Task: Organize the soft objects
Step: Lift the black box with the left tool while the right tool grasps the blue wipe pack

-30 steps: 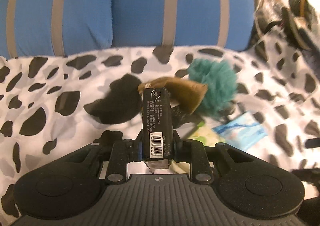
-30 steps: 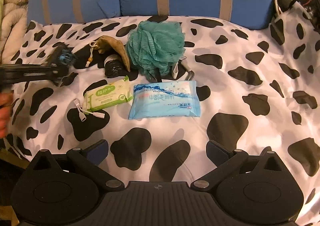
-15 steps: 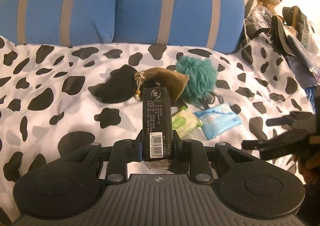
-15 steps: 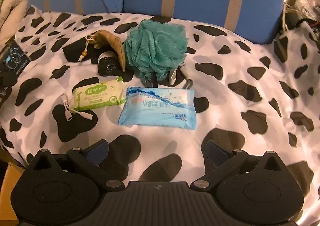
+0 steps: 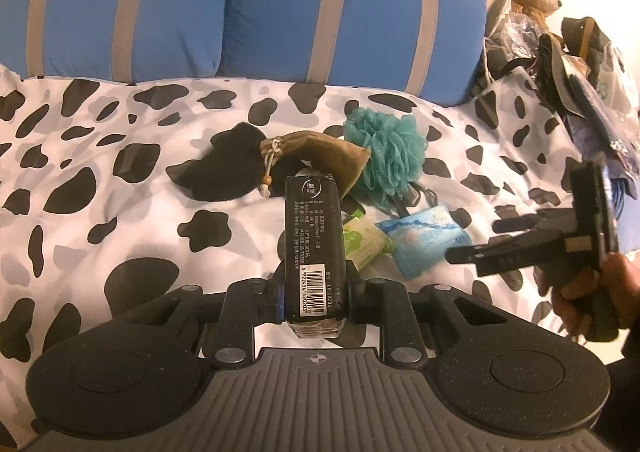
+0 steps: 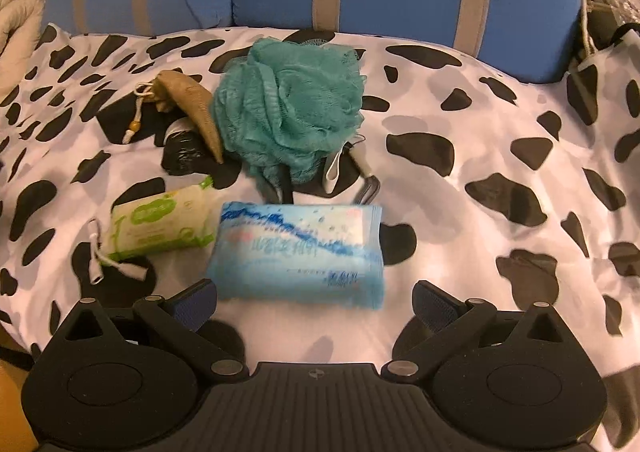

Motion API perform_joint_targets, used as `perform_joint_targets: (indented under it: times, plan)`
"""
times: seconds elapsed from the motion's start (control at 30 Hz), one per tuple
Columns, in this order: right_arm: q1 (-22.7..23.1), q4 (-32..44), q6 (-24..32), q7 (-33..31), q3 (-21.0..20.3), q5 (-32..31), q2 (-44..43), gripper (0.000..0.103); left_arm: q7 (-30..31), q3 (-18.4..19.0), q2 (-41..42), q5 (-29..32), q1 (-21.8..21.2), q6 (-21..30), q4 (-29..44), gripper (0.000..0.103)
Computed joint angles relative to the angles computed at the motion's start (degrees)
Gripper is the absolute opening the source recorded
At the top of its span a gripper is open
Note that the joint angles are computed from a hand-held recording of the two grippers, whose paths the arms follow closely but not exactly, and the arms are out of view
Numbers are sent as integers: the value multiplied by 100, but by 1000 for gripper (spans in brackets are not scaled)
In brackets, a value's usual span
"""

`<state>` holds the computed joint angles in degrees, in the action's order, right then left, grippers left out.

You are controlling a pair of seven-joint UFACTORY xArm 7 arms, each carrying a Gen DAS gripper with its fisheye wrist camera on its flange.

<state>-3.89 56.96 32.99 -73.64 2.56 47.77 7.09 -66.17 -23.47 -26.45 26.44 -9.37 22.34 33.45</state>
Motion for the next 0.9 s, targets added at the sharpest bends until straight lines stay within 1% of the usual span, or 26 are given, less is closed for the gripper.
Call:
perform_joint_targets:
  times: [0.13, 0.23, 0.27, 0.33, 0.4, 0.53, 0.6, 0.7, 0.77, 0.83, 0.9]
  plan:
    - [-11, 236, 93, -189, 74, 45, 263, 103, 77, 48, 70, -37, -47, -30, 52, 25]
    - [9, 441, -17, -5, 131, -122, 549, 103, 160, 97, 134, -79, -87, -58, 79, 25]
    - [-14, 546, 34, 114, 145, -185, 671, 103, 187, 112, 152, -94, -101, -66, 85, 25]
    - [-96, 721, 235, 398, 168, -303, 855, 103, 222, 125, 194, -106, -110, -67, 105, 25]
    - [-230, 721, 402, 372, 238, -239, 851, 103, 239, 143, 218, -125, -117, -63, 116, 25]
    - [-362, 622, 1102, 307, 209, -391, 649, 102, 202, 107, 257, -87, -91, -73, 161, 25]
    - [-351, 435, 1263, 134, 161, -501, 469, 102, 192, 93, 286, -65, -98, -45, 181, 25]
    - [-356, 241, 1717, -216, 49, -653, 223, 100, 136, 62, 322, -2, -95, 21, 223, 25]
    - [-339, 142, 1914, -469, -26, -703, 64, 96, 35, 11, 332, 92, -57, 88, 258, 25]
    - [-297, -15, 1789, -778, -81, -577, -114, 92, -39, -6, 354, 177, -45, 142, 289, 25]
    - [-237, -105, 1508, -969, -129, -373, -201, 93, -61, 16, 373, 225, -75, 181, 305, 25]
